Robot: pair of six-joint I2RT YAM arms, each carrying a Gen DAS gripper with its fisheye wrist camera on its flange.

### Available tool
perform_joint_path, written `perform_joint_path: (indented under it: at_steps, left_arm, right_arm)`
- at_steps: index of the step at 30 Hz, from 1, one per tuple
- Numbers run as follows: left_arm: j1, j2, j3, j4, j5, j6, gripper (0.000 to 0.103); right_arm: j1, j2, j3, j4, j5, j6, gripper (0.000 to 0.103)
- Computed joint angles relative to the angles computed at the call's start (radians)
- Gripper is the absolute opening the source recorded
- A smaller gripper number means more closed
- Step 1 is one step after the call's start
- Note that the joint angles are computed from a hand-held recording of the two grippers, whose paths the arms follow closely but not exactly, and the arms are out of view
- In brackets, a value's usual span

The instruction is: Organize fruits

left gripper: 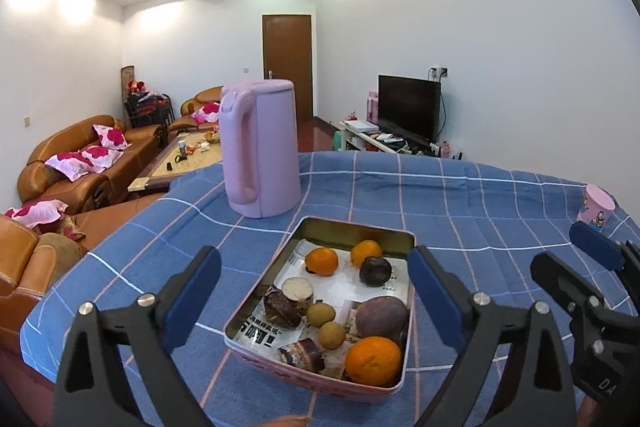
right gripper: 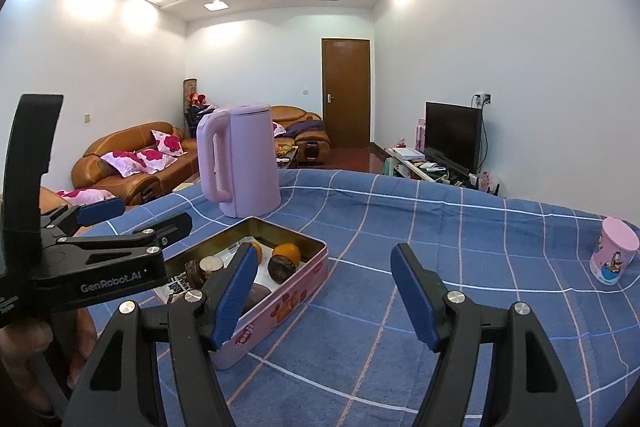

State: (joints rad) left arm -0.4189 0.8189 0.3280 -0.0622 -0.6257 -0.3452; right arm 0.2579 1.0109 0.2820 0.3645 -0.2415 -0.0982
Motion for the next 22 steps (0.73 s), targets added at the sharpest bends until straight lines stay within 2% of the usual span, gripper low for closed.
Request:
perform_joint_path:
  at_steps: [6, 10, 16, 22]
  left_arm:
    - [-0.032, -0.036, 0.001, -0.020, -0.022, -0.003, 0.103]
    - [-0.036, -0.017, 0.005, -0.017, -0.040, -0.015, 0.103]
    - [-0.008, 0.018, 0.005, -0.007, -0.007, -0.025, 0.103]
    - [-0.038, 0.029, 0.008, -0.008, -0.036, -0.032, 0.103]
  right_arm:
    - [-0.022, -0.035, -0.007, -0.007, -0.004, -0.005, 0.070]
    - [-0.032, -0.041, -0.011, -0.006, -0.009, -0.003, 0.070]
    - [-0.027, -0.041, -0.019, -0.002, -0.008, -0.007, 0.071]
    - [-0.055, -0.037, -0.018, 0.006, -0.034, -0.001, 0.071]
